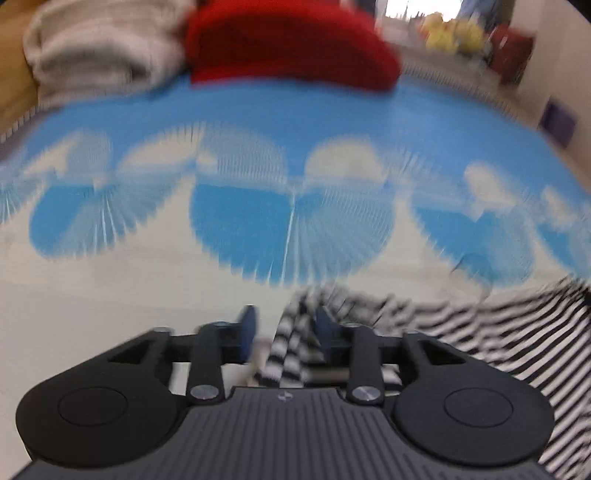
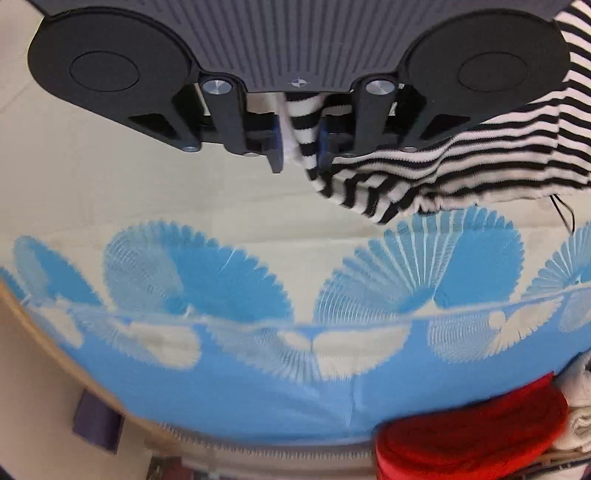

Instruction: Fold small clothes

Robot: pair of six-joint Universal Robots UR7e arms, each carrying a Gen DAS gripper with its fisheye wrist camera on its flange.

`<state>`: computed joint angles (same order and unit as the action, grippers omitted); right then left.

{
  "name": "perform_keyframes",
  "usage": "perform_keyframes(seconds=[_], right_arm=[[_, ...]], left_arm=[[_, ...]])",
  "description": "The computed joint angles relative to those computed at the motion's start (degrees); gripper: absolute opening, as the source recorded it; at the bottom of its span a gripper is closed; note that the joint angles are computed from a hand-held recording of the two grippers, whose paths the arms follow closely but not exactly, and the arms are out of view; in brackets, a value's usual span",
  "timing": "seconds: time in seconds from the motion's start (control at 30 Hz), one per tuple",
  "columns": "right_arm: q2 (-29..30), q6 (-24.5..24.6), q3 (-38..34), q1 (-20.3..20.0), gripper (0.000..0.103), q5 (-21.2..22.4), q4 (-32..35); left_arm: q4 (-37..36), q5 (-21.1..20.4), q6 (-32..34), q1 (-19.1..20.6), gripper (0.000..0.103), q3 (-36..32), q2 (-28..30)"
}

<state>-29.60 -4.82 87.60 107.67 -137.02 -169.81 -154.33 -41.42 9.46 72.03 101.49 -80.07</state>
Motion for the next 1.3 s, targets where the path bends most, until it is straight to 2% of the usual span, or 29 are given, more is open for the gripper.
perform_keyframes(seconds=[0.03,0.07,0.13,0.17,0.23,0.3,0.33,0.37,0.4,0.43,0.47,0.5,0.53,0.63,0.7,0.73,0.8,0.87,0.9,0.97,1.03,1.07,1.1,1.13,1.2,1.23,1.3], right_arm=[[-0.53,-1.53,0.80,0.49,0.033,0.21,-2.60],[-1.49,-3.04,1.90,1.03,0.033,1.21,-4.95],[-4.10,-5.65,5.36,1.73,0.033,5.07,-8.46],[-5.80,-6.69,7.43,1.88,0.033,8.33,-8.82],[-9.55,-7.92,11.56,1.54,0.033,17.63,-6.38],[-11.42,-10.25,13.81,1.69,0.034,24.14,-3.06],[-11.90,-11.60,14.48,1.51,0.035,27.63,-0.98],[-11.69,-12.28,14.33,1.66,0.037,28.77,1.61],[-10.81,-12.32,13.58,2.04,0.040,27.51,4.92],[-9.48,-11.58,12.13,2.73,0.040,23.86,9.18],[-7.69,-10.31,10.64,3.43,0.040,17.87,13.62],[-6.73,-9.78,10.18,3.67,0.040,14.04,15.65],[-6.71,-10.11,10.46,3.78,0.041,12.61,15.28],[-9.48,-7.13,11.52,3.57,0.041,14.86,13.90],[-12.39,-6.95,13.39,3.10,0.042,17.02,12.77],[-13.77,-6.52,14.32,2.81,0.042,17.39,13.93],[-14.83,-4.96,14.54,2.09,0.042,15.03,19.65],[-15.17,-2.51,14.95,1.68,0.042,9.17,27.70],[-15.36,-2.40,15.47,1.34,0.045,7.36,29.18],[-16.72,-2.57,16.96,0.97,0.047,8.43,26.47],[-17.98,-1.01,17.75,0.87,0.047,9.82,23.98],[-18.18,0.22,17.95,0.93,0.046,9.18,23.81],[-17.96,1.73,17.79,1.09,0.047,7.61,25.67],[-17.46,2.28,17.44,1.19,0.050,5.66,28.26],[-17.28,0.14,17.65,1.99,0.050,3.83,28.33],[-17.29,0.44,17.09,2.59,0.049,3.22,28.73],[-18.31,-1.41,17.47,4.35,0.049,2.46,23.32]], left_arm=[[-0.53,-1.66,0.52,-0.42,0.045,0.57,-1.22],[0.52,-3.89,0.27,-0.56,0.045,1.10,-2.70],[6.70,-10.37,-1.39,-0.15,0.045,1.35,-5.41],[12.10,-15.07,-2.24,0.58,0.045,0.71,-6.35],[18.62,-20.38,-1.12,1.19,0.045,0.51,-7.12],[22.28,-21.44,2.37,0.51,0.045,1.83,-7.17],[24.09,-20.77,3.08,0.21,0.045,2.27,-6.70],[25.82,-17.94,2.83,-0.33,0.045,3.11,-5.87],[27.03,-14.30,2.12,-0.87,0.045,3.70,-5.00],[28.11,-11.13,1.20,-1.30,0.050,4.33,-4.41],[29.18,-9.61,0.12,-1.58,0.051,4.53,-4.27],[29.51,-9.69,-0.77,-1.79,0.051,4.41,-4.57],[29.71,-10.08,-1.72,-2.22,0.050,4.24,-5.17],[28.66,-15.33,-0.22,-2.69,0.049,4.66,-8.74],[33.55,-18.79,-0.24,-2.26,0.049,3.98,-10.88],[36.12,-19.16,-0.24,-1.95,0.049,3.70,-11.38],[42.91,-18.12,-0.02,-0.76,0.049,2.68,-11.55],[48.41,-13.32,-0.80,-0.23,0.048,2.94,-10.89],[50.84,-11.12,-1.23,0.06,0.048,3.18,-10.69],[50.70,-12.48,-1.06,0.86,0.048,3.01,-11.62],[47.74,-16.59,-2.40,2.04,0.048,2.26,-12.97],[47.16,-17.98,-3.42,2.85,0.048,1.85,-13.26],[48.29,-17.18,-4.94,3.27,0.047,1.41,-13.05],[50.70,-14.60,-6.66,3.37,0.046,1.35,-12.67],[56.45,-9.64,-8.45,2.88,0.045,1.62,-12.26],[57.13,-8.72,-8.22,2.56,0.045,1.98,-12.54],[53.23,-10.83,-6.72,2.51,0.045,2.35,-13.80]])
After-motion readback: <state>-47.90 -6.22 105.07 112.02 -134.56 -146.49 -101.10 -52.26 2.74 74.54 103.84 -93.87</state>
